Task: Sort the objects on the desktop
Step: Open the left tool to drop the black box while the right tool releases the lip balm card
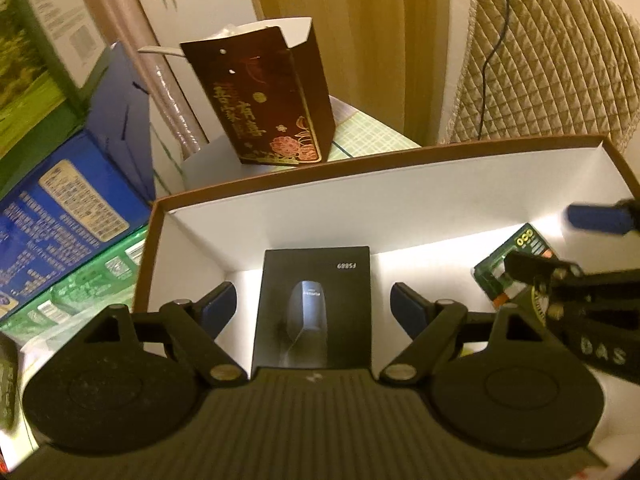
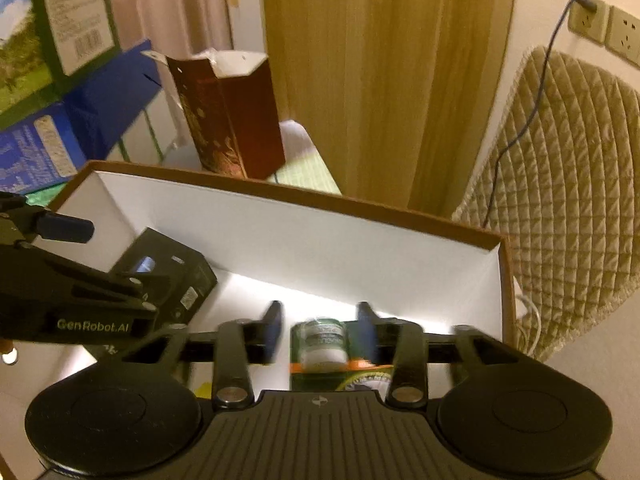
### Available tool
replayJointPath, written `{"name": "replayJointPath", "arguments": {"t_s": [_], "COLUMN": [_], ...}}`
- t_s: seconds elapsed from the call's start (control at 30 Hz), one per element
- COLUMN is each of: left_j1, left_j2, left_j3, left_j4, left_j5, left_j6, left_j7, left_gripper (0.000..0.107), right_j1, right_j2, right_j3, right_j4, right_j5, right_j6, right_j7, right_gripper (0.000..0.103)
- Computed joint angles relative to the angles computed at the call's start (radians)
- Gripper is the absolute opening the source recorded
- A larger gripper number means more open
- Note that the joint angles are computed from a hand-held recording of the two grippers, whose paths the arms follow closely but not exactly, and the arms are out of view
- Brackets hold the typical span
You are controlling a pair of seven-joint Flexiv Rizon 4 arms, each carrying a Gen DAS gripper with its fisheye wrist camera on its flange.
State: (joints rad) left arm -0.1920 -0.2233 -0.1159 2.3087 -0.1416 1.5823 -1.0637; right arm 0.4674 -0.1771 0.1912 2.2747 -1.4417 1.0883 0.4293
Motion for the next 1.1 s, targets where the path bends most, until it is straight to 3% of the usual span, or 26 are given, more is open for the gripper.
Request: {"name": "replayJointPath", "arguments": {"t_s": [0.03,0.2,0.27,0.37,0.43,0.77,0.93,1.1], "left_j1": [0.0,0.066,0.08,0.113,0.095,-0.006,0.027,0.001], "left_j2": [0.009,0.067,0.095,0.148,0.18,0.346,0.461,0.551], "left_j3": [0.002,-0.086,-0.117,-0.21,-0.232,-0.092,-0.09,-0.059], "left_j4": [0.008,0.075,0.106,0.174,0.209,0.299,0.334,0.364], "left_j5": [0.0,-0.094,-0.149,-0.332,-0.449,-0.363,-0.23,-0.151], "left_j6": [0.005,0.029,0.04,0.073,0.086,0.029,-0.035,-0.07], "left_j7": [-0.004,0.043,0.075,0.202,0.277,0.145,0.007,-0.083], "left_gripper": [0.083,0.085,0.086,0.089,0.09,0.094,0.095,0.098], "right_j1": [0.003,0.0,0.005,0.018,0.024,0.042,0.049,0.048], "right_j2": [0.01,0.034,0.042,0.062,0.078,0.182,0.245,0.308], "right_j3": [0.001,0.017,0.026,0.042,0.048,0.095,0.128,0.156], "right_j4": [0.006,0.019,0.025,0.037,0.048,0.114,0.145,0.18], "right_j5": [-0.023,-0.037,-0.019,0.027,0.035,0.151,0.214,0.238], "right_j6": [-0.012,-0.006,-0.003,-0.012,-0.007,0.016,0.006,0.027], "right_j7": [0.015,0.011,-0.004,-0.041,-0.049,-0.084,-0.119,-0.128], "right_gripper": [0.072,0.08,0.09,0.095,0.098,0.101,0.101,0.101]}}
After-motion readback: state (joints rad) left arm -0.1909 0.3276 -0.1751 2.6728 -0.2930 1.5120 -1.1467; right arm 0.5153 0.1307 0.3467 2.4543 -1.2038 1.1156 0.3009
